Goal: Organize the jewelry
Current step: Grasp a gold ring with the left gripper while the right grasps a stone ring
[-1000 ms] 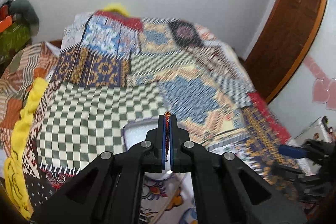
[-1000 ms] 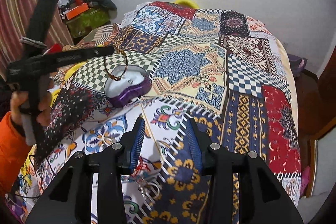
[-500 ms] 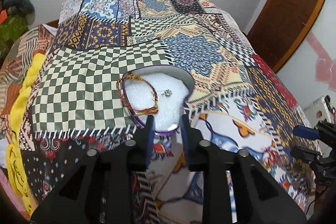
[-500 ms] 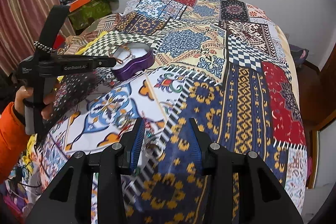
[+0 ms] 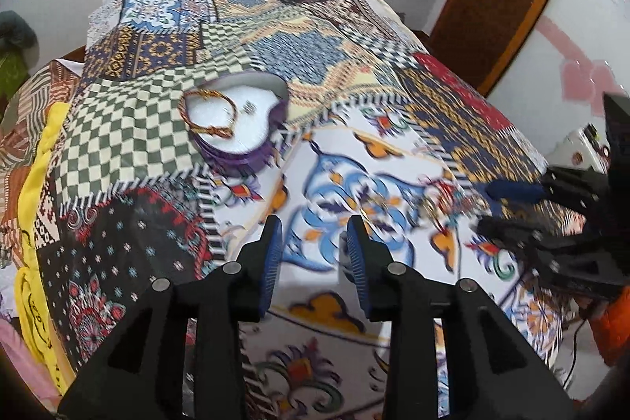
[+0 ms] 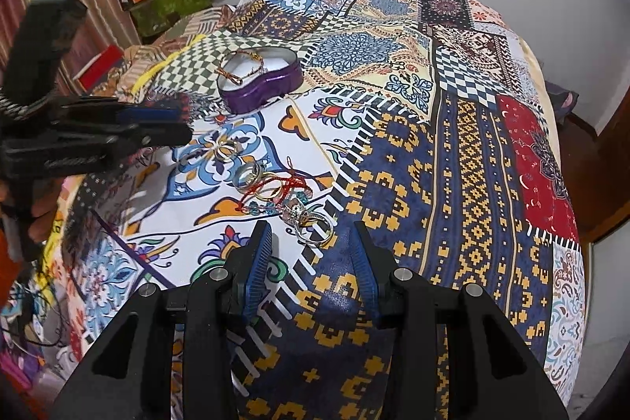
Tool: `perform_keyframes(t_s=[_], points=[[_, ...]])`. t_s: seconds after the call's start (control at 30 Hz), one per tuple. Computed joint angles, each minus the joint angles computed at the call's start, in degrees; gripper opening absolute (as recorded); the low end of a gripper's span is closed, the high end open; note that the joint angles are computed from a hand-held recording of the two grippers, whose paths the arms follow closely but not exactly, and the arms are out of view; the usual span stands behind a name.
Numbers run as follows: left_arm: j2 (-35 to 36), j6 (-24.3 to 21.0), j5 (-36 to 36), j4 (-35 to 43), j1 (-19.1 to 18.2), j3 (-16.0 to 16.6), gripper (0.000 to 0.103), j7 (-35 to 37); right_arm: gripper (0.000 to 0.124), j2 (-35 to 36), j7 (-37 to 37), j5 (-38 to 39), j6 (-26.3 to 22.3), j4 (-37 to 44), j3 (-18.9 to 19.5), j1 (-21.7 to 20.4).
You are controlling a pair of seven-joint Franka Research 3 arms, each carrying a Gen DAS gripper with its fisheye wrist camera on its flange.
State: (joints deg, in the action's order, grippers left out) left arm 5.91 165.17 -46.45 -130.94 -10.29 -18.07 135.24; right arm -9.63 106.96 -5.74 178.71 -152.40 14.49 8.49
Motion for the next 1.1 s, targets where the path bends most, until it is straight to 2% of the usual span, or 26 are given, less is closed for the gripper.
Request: perform_keyframes(t_s=[0.07,0.17,0.27,0.43,0.57,0.7,0.83,0.87,0.97,1.1], points=[[-0.2,-0.5,0.1,-0.3,-0.2,-0.2,0.033,0.6,0.037,0.5,3.4,-4.2,0.4,0.4,3.6,-4.3],[0.3,-0.8,2.3,-0.4,-0.8,-0.1,0.033,-0.4,0.037,1.3,4.1,-5.0,0.8,0.6,2.6,-3.8],[1.1,-1.1,3.1,0.2,-0.9,-0.6,0.034,-0.7,0.031,1.2,7.4,-9.1,1.0,0.5,5.2,-6.9],[2.5,-1.1,4.5,1.5,-0.6,-1.8,0.035,-0.9,0.024,1.7,7.9,-10.1,2.2,0.2,4.3,-6.4],[3.7,0.2,6.3,2.3,-0.5,-2.6,0.036,-2.2,0.022,1.8,9.8,-12.2,3.4,0.1,6.7,-9.2],[5.3,1.9,6.8,3.3,0.6,-4.3,0.036,-2.9,0.021,1.9,7.6,-8.8,4.8,-0.5,5.2,-7.4],[5.7,3.5,2.6,3.1,3.1,-7.3,0.035,0.3,0.021,1.9,3.7,-3.0,5.7,-1.1,1.4,-2.9],[5.6,3.9,1.5,2.9,3.5,-7.9,0.031,1.3,0.021,1.9,3.2,-2.0,5.8,-1.1,1.4,-2.6],[5.2,5.0,-0.6,2.1,3.7,-8.7,0.017,3.5,0.021,1.7,2.1,-0.2,5.8,-1.2,3.3,-4.1],[4.7,7.0,0.1,1.1,2.8,-8.6,0.017,3.0,0.021,0.7,2.1,1.1,5.7,-1.3,7.6,-8.3]])
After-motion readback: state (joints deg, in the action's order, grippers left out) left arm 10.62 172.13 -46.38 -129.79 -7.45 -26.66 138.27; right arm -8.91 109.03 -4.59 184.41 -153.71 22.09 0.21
